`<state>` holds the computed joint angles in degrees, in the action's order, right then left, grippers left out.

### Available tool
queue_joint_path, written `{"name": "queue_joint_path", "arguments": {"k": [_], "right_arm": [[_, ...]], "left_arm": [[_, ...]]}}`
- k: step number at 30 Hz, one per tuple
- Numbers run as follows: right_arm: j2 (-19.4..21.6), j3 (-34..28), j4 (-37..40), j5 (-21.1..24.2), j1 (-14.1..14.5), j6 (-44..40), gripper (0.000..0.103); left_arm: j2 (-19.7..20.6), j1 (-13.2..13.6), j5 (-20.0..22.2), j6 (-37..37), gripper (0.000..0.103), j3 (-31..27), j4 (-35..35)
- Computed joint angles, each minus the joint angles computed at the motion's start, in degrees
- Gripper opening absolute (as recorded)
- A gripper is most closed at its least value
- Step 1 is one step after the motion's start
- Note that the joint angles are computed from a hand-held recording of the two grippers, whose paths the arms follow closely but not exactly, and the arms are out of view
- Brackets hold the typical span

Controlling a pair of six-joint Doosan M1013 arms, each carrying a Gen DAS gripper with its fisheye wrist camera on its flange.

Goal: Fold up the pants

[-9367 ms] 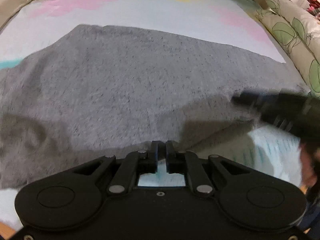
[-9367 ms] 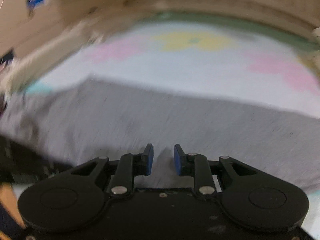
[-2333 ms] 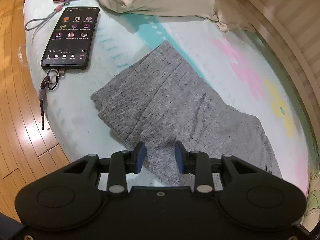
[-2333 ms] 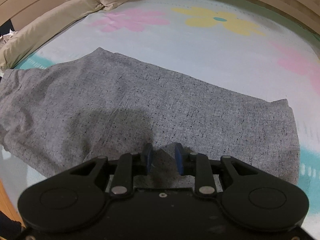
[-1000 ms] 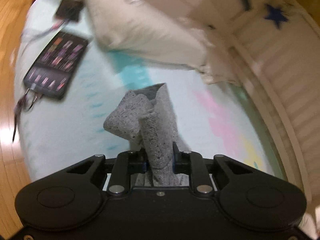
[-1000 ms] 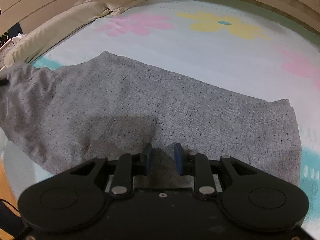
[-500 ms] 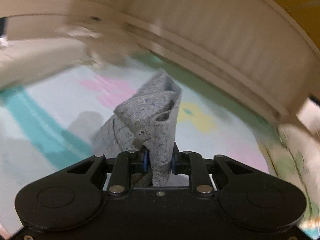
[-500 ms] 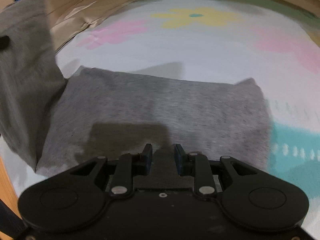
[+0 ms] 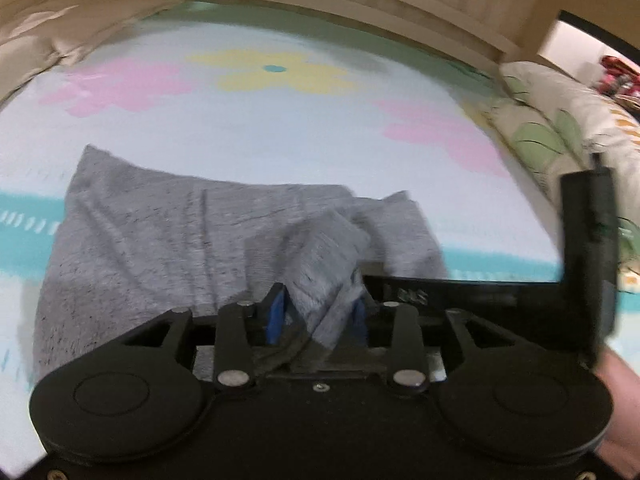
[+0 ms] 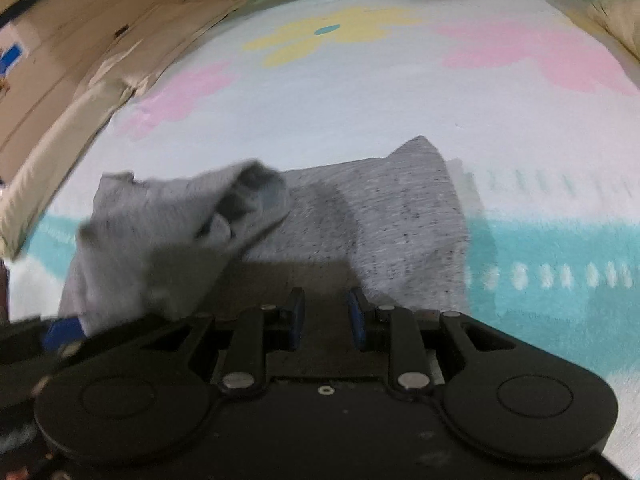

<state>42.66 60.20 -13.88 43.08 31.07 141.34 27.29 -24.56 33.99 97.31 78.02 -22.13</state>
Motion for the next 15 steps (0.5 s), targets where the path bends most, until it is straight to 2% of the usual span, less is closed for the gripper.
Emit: {"name": "queue_joint_path", "arguments": {"k": [1, 5, 8, 10, 12, 13, 15], "right_arm": [[-0.2, 0.4, 1.2, -0.7, -0.3, 0.8, 0.026], [-1.5, 3.2, 5.7, -5.1, -1.7, 6.2, 0.027], [-3.0, 6.1, 7.1, -8.9, -2.4, 10.7, 0.03], [-3.5, 6.9, 5.4, -9.8, -2.4, 13.6, 0.034], [-4.0, 7.2, 0.2, -11.0, -1.9, 16.3, 0.041], [-4.3, 7.4, -3.4, -11.6, -1.5, 18.0, 0.042], [-4.7, 7.6, -8.5, -13.9, -0.9, 19.5, 0.045]], "left_arm": [[-0.1, 0.4, 0.5, 2.3, 0.043, -0.3, -2.0], [-1.5, 3.2, 3.3, 17.4, 0.043, 0.4, -16.9], [-2.7, 5.0, 2.0, 24.6, 0.044, 1.4, -22.2], [-3.1, 5.3, -1.2, 21.4, 0.046, 1.3, -17.1], [-2.7, 5.6, -2.6, 12.6, 0.046, 0.4, -7.3], [-2.0, 5.7, -1.8, 7.3, 0.046, -0.7, -2.0], [0.0, 6.0, 2.4, -1.6, 0.045, -3.5, 6.2]]}}
